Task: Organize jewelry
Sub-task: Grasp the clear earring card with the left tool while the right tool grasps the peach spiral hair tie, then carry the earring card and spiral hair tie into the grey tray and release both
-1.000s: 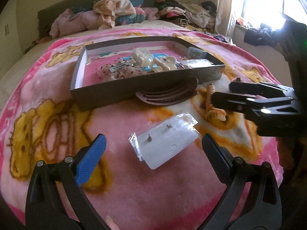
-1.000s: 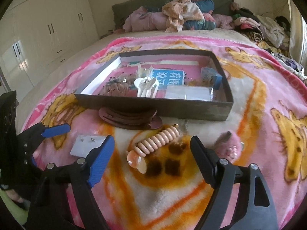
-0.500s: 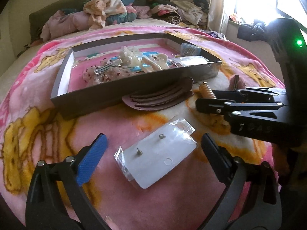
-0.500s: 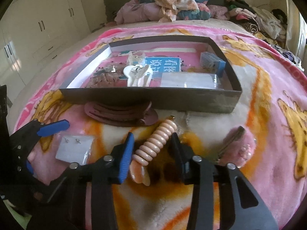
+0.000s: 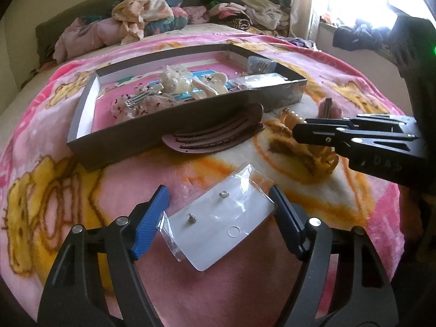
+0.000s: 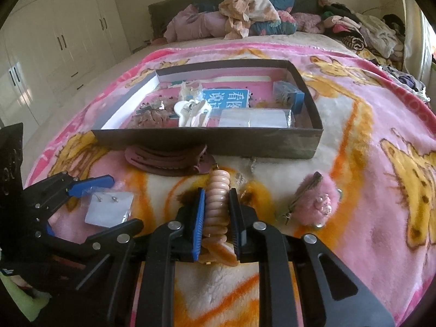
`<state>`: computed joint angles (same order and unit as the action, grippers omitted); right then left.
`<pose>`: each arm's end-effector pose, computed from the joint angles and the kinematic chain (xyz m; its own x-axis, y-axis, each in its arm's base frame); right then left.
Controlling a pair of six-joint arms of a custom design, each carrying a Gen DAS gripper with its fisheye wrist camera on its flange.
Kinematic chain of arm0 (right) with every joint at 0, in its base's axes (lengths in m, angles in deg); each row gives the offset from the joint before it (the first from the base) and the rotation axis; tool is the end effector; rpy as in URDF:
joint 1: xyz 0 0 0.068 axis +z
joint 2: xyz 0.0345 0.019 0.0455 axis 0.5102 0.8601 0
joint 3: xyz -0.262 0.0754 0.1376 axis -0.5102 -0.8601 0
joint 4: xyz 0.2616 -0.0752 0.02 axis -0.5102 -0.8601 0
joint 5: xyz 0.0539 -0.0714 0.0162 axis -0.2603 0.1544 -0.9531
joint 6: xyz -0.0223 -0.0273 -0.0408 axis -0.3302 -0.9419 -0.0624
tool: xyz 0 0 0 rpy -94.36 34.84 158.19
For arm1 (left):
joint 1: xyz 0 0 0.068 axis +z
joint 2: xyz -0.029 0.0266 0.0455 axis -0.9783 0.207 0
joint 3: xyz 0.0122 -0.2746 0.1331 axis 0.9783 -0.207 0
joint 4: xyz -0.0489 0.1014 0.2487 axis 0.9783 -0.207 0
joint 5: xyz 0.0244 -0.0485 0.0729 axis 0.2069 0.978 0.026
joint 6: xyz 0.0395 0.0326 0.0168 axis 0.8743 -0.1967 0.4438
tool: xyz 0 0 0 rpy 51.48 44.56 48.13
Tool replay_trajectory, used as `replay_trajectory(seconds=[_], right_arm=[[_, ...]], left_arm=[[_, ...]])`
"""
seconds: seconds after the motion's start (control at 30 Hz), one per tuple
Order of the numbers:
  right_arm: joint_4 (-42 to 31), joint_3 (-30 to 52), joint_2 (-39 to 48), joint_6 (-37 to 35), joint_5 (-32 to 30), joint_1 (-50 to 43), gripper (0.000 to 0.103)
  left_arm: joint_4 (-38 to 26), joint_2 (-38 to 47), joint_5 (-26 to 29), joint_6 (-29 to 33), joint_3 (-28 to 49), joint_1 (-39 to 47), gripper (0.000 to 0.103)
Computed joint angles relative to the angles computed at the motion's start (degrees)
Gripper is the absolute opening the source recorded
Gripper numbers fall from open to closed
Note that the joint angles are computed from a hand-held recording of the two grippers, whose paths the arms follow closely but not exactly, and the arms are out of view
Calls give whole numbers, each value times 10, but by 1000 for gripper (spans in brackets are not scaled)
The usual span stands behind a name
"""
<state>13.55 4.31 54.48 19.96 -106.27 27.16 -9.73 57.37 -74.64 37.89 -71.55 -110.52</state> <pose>0.2250 0.0030 0.1332 -0.7030 -0.2277 -0.6738 -0.4591 0.8688 0.1854 0.1725 -0.1018 0.1040 -0.7069 0.1427 -0.6927 0.2395 0.9699 -0.0446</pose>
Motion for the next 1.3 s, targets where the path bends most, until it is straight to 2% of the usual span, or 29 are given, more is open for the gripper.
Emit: replay_trajectory(seconds=[0.43,0.77,1.0,1.3], right_arm=[[-52,4,-66,-14,-48,-28,17],[-56,30,-61,-4,-50,-17,17],[-42,51,-34,10,-42,0,17],[-20,92,4,29,-27,21,17]], left_arm=[[-102,-135,-13,-33,2,14,65],[-152,-199,4,-24,16,66,65],[-158,-205,32,-11,28,115,65],[-127,-158,49,7,54,150,65]])
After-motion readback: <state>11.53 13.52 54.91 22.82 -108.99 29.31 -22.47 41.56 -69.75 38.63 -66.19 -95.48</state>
